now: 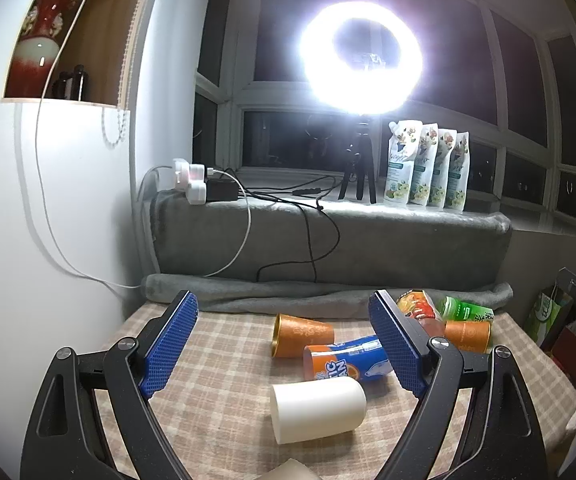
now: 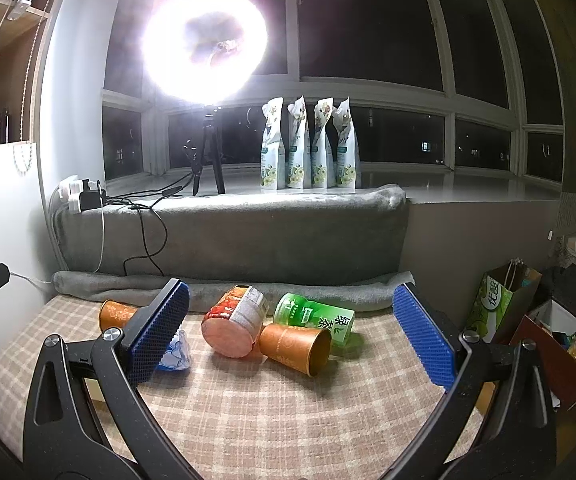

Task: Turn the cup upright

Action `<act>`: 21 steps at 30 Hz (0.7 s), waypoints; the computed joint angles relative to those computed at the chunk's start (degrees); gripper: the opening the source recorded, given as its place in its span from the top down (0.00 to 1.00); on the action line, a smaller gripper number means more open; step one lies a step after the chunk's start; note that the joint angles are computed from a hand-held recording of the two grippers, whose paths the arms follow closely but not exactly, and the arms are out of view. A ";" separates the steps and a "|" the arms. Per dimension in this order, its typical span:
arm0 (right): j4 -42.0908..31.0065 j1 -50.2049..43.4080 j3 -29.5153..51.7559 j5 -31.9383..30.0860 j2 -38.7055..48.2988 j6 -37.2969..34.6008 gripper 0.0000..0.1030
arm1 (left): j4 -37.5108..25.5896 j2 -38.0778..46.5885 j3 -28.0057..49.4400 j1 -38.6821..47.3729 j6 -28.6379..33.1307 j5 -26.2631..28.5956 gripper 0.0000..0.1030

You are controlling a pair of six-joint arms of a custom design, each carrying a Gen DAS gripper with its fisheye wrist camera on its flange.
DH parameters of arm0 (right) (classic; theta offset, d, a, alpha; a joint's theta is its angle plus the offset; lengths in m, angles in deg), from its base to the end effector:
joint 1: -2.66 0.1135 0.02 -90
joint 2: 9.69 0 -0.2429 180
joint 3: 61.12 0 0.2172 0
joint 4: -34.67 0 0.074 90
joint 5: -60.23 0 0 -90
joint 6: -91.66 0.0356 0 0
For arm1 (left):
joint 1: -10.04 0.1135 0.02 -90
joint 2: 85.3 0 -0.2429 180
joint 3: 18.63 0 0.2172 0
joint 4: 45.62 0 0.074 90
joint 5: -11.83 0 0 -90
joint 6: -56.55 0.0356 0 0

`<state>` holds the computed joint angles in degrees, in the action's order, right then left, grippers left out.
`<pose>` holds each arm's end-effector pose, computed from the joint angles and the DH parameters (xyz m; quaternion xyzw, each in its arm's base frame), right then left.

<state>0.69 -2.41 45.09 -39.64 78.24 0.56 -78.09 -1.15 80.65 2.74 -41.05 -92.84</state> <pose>0.3217 -0.0224 0.3949 -0.0244 0.7954 0.0361 0.6045 0.3071 -0.0302 0.3795 -0.0777 0.7988 0.0258 0.5960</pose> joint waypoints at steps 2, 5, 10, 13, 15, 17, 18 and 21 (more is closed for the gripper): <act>0.04 -0.03 -0.05 -0.04 -0.04 -0.01 0.00 | -0.03 0.19 0.12 0.08 -0.03 0.12 0.15; 0.01 -0.03 0.69 -0.09 0.53 0.00 0.00 | 0.25 0.10 -0.19 0.15 -0.08 0.23 0.15; -0.08 0.01 0.96 -0.11 0.73 -0.07 0.00 | 0.04 0.22 0.11 0.11 -0.09 0.12 0.15; 0.16 0.10 0.46 0.03 0.40 0.01 0.00 | -0.07 0.27 0.26 0.04 -0.10 0.03 0.15; 0.36 0.16 0.11 0.03 0.22 0.11 0.00 | -0.07 0.31 0.35 0.02 -0.11 0.01 0.15; -1.25 -0.08 3.05 -0.17 1.73 0.11 0.00 | -0.16 0.28 0.39 0.06 -0.11 0.09 0.15; -1.53 -0.20 3.53 -0.34 1.97 0.07 0.00 | -0.15 0.29 0.41 0.04 -0.12 0.06 0.15; -1.30 0.16 3.16 0.03 1.76 0.06 0.00 | -0.20 0.33 0.49 0.00 -0.17 -0.04 0.15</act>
<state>-0.62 -2.25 48.25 -39.61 80.00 0.61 -78.28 -0.81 81.15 2.73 -41.22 -92.89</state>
